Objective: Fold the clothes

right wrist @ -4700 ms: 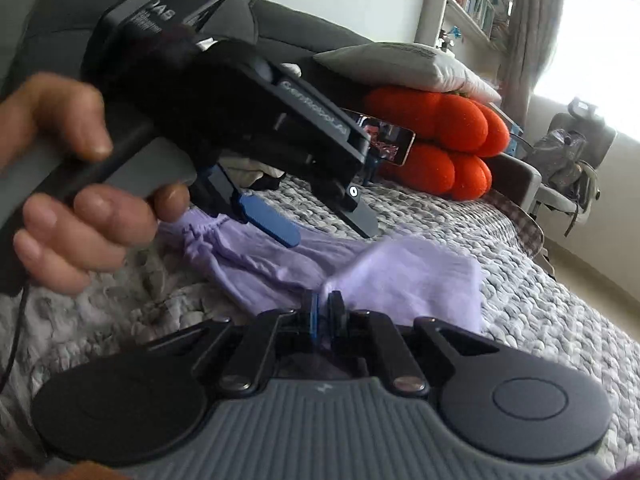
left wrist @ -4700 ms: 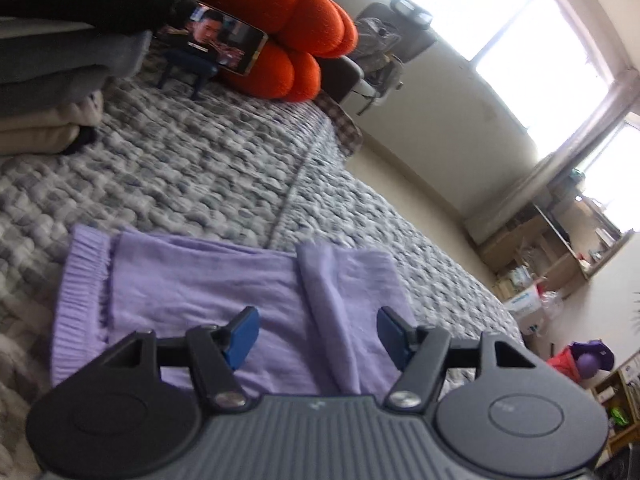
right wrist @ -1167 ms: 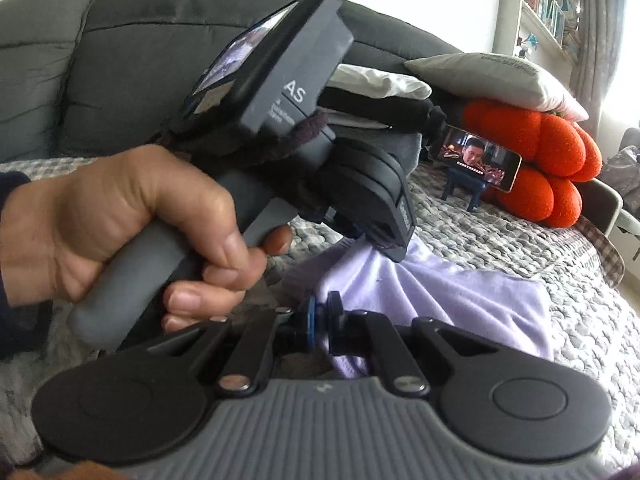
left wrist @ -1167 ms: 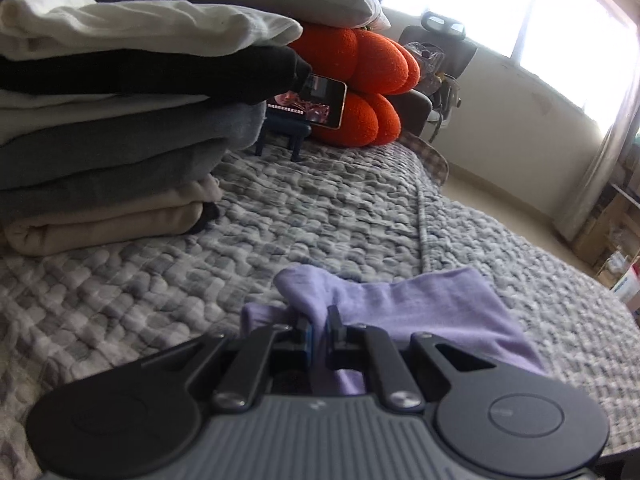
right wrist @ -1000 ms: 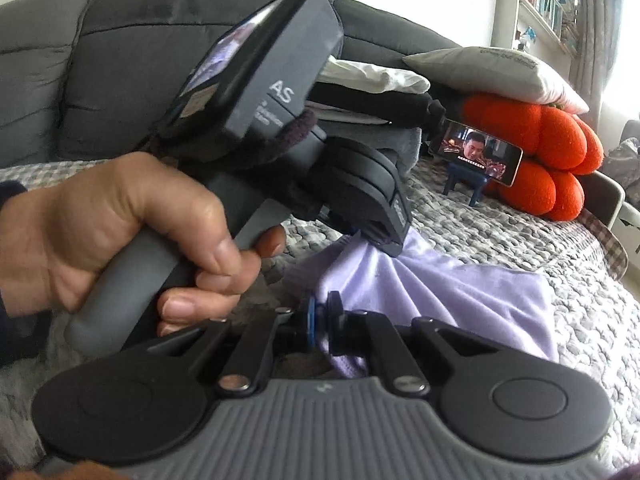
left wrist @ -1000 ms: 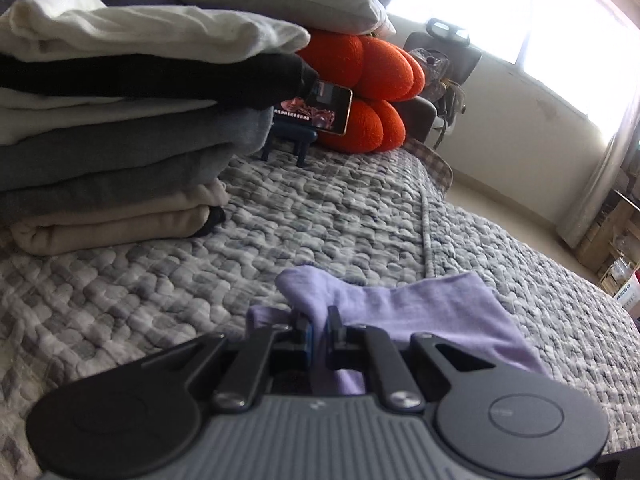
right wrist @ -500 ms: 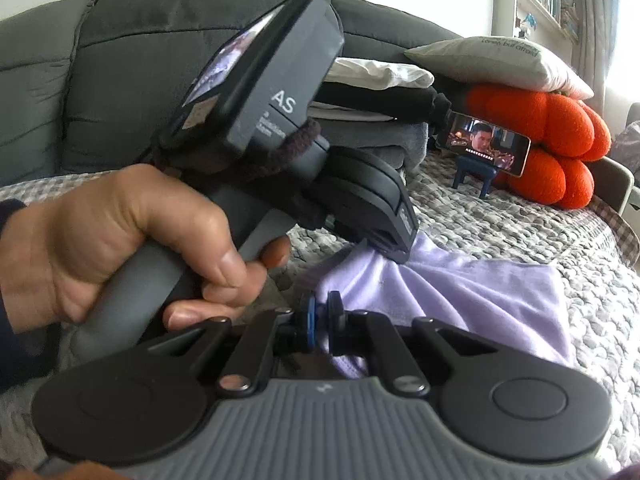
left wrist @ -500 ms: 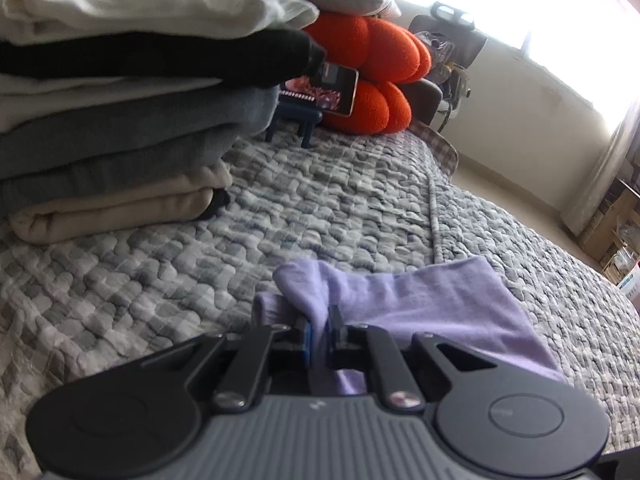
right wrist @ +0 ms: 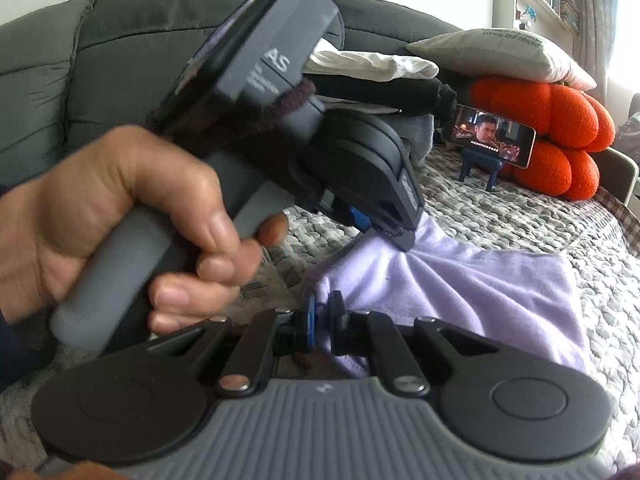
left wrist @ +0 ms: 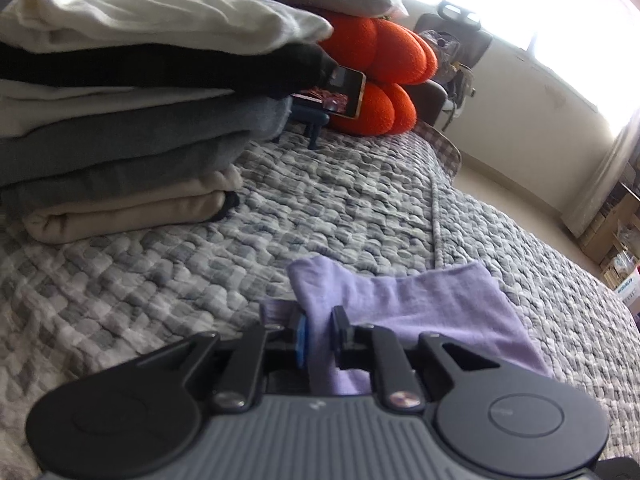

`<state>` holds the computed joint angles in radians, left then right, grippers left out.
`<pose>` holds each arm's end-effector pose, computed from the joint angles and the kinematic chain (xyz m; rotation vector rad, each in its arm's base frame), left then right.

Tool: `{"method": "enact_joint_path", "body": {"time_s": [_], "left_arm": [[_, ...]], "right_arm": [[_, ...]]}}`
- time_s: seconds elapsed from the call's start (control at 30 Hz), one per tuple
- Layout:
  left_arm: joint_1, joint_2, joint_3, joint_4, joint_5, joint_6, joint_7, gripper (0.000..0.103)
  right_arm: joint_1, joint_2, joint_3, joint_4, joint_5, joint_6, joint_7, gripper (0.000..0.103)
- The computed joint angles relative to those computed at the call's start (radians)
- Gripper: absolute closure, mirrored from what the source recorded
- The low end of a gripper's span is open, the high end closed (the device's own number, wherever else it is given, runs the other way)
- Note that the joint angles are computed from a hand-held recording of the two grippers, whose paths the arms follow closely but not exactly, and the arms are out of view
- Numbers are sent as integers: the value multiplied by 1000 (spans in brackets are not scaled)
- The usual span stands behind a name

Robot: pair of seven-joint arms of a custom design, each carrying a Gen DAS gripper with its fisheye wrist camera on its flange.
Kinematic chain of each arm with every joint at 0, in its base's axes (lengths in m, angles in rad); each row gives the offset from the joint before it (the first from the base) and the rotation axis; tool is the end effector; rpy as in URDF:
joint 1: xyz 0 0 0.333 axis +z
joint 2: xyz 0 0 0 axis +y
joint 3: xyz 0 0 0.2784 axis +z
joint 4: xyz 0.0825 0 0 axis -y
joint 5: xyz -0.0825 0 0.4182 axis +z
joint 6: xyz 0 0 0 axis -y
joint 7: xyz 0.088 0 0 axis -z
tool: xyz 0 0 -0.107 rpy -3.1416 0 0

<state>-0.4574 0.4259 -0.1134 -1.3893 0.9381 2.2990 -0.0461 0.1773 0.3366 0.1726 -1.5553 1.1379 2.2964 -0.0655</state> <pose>0.6441 -0.3757 0.4868 -2.1105 1.1210 -0.8588 0.6738 0.2514 0.4673 -2.0475 0.2501 -0.2283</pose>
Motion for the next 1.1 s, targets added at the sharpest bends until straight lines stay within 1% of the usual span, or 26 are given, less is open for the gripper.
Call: {"method": "enact_joint_path", "body": {"time_s": [0.13,0.37,0.43,0.5,0.6,0.67,0.7,0.73,0.87,0.93,1.0,1.1], "left_arm": [[-4,-18,-1,-15,7,-27,-1,87],[3,-30,-6,-33,13,-18,-22,86],[-5,-31,-4,-29,30,-38,-37,83],[-15,-31,-2,-23,53,-55,-53,83],[-26,-43,1,-31,106,-42,-79,80],[-28,-36,-4,-20,123,-29,-63,79],[-30,-27,-7,-7,123,-29,-47,79],[-33,-12,-10,11,116,-37,-29,78],[-42,30,-12,54,66,-63,37,78],[-46,42,-9,61,39,-84,51,78],[-49,32,-2,39,30,-85,26,78],[-52,19,-1,21,31,-101,10,78]], "right_arm": [[-6,-4,3,-5,22,-6,-11,95],[-9,-24,-1,-32,34,-17,-55,95],[-11,-28,-3,-39,44,-23,-72,95],[-7,-26,-6,-37,43,-21,-72,95],[-8,-21,-7,-29,45,-32,-66,95],[-10,-18,-7,-25,46,-40,-62,94],[-15,-12,-9,-15,42,-65,-53,92],[-23,-3,-13,4,29,-110,-26,86],[-80,31,-26,81,10,-317,50,86],[-100,8,-32,62,32,-312,19,86],[-118,14,-42,81,65,-290,40,86],[-136,89,-55,196,69,-244,204,86]]}}
